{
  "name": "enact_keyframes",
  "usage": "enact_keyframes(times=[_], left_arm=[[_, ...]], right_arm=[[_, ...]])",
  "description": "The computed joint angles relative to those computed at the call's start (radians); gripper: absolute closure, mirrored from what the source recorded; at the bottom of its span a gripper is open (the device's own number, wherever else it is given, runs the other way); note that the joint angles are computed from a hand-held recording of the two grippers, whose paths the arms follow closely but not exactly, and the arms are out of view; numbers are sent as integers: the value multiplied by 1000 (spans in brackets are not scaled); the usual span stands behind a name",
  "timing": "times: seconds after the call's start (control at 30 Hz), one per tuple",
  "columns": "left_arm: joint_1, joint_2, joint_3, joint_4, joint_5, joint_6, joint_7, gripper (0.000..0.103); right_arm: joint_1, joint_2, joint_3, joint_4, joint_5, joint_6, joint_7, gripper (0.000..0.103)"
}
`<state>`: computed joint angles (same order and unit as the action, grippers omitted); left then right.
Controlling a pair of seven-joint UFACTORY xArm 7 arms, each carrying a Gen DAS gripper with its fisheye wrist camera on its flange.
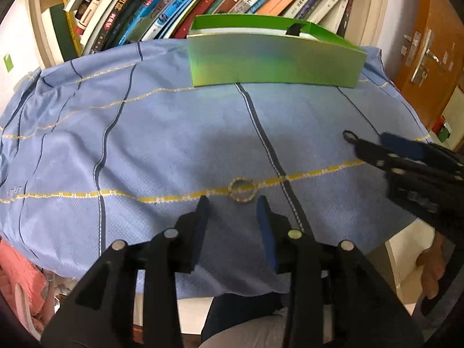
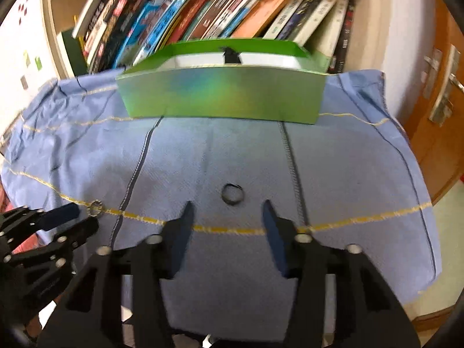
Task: Organize jewelry
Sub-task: 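Close the left tool on the gold stone ring while the right tool holds the black ring, then lift the gold ring with the left tool while the right tool lifts the black ring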
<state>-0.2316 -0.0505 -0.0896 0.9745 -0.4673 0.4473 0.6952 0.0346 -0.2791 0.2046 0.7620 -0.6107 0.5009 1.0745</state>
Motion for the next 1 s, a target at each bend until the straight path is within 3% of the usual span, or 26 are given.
enact_keyframes(times=[0.1,0.17,0.23,0.5,0.57,0.77,0.8,0.83,0.9,0.97,1.0], left_arm=[[-3,1,-3,-7,-10,-16,-5,68],[-6,5,-4,-6,-19,-26,-3,70],[-5,15,-5,0,-22,-37,-7,84],[-9,23,-17,4,30,-63,-55,86],[-10,26,-20,9,54,-75,-85,96],[-15,51,-31,13,140,-146,-173,96],[-14,51,-30,17,133,-139,-171,87],[-11,53,-29,25,118,-117,-164,67],[-9,47,-28,21,92,-118,-143,43],[-9,49,-29,19,109,-133,-153,43],[-9,56,-29,25,110,-127,-156,48]], right_arm=[[-10,31,7,25,-32,13,36,74],[-7,35,3,29,-41,17,53,84],[0,35,-5,27,-44,11,56,88],[5,22,-22,11,-28,-11,48,88],[-4,6,-19,4,-29,-6,56,88],[-17,-12,-4,2,-29,38,88,88],[-16,-14,-4,1,-25,41,89,88],[-14,-16,-5,-1,-21,42,88,88],[-14,-12,-5,-1,-17,42,88,88],[-15,-4,-2,1,-21,39,94,88],[-14,-2,1,4,-25,44,96,88]])
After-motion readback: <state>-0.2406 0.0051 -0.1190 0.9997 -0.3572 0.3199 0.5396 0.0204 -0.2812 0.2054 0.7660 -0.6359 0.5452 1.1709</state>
